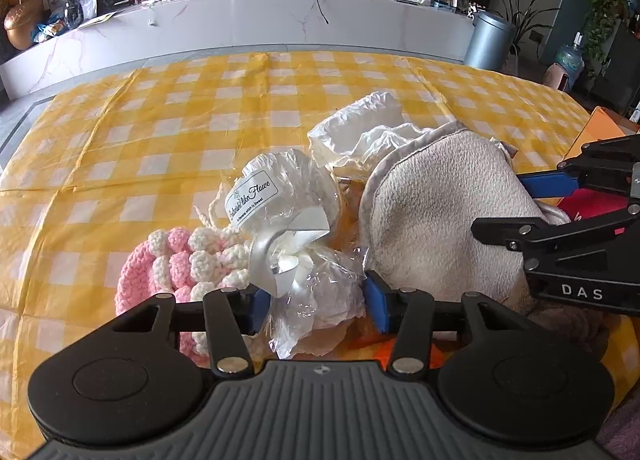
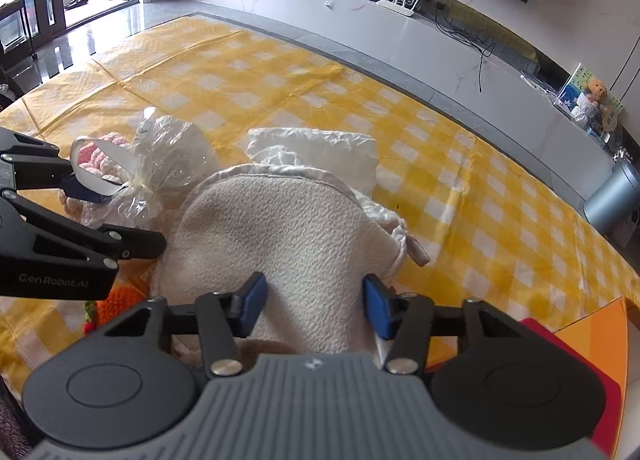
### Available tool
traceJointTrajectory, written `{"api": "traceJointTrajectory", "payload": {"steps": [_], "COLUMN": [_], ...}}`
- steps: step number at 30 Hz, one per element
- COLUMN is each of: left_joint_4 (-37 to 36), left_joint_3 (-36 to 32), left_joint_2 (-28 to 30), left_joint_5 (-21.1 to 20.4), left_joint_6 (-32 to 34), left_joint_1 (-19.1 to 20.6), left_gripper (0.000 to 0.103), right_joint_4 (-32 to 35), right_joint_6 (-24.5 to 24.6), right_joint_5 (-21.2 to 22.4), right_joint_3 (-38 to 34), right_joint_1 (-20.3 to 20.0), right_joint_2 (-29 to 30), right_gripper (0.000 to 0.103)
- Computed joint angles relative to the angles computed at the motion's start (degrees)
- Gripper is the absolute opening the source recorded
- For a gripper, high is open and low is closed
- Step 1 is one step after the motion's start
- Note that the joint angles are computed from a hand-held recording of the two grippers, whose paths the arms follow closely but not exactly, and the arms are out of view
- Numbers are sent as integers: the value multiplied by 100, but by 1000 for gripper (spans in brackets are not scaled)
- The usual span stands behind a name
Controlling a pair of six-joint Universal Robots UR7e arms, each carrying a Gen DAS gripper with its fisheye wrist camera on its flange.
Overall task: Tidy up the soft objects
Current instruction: 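Grasp the beige round pad with the right gripper while the left grasps the wrapped plastic bundle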
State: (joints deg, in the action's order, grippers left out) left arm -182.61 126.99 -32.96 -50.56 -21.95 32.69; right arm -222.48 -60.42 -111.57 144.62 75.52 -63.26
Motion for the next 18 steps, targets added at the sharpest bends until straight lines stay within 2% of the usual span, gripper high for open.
{"api": "traceJointTrajectory", "payload": {"steps": [2, 4, 7, 11, 18], "left_joint_4": [120, 138, -27, -219, -269], "left_joint_3": [-48, -38, 30, 153, 315], "left_joint_2": [56, 93, 62, -54, -372], "left_joint_5": [51, 144, 181, 222, 354], "left_joint_6": [-26, -60, -71, -153, -303], "left_joint_1": [-9, -49, -93, -202, -546], "left_gripper": [49, 44, 39, 37, 35], "right_joint_4": [1, 18, -148, -70, 22], "right_joint_6": [-84, -178, -300, -141, 141], "right_joint_5": [-31, -34, 10, 195, 149], "right_joint_3": [24, 64, 153, 274, 360], "right_joint_1": [19, 42, 88, 124, 360], "right_joint_2": [-3, -12, -31, -391, -922], "right_gripper": [23, 13, 11, 11, 11]}}
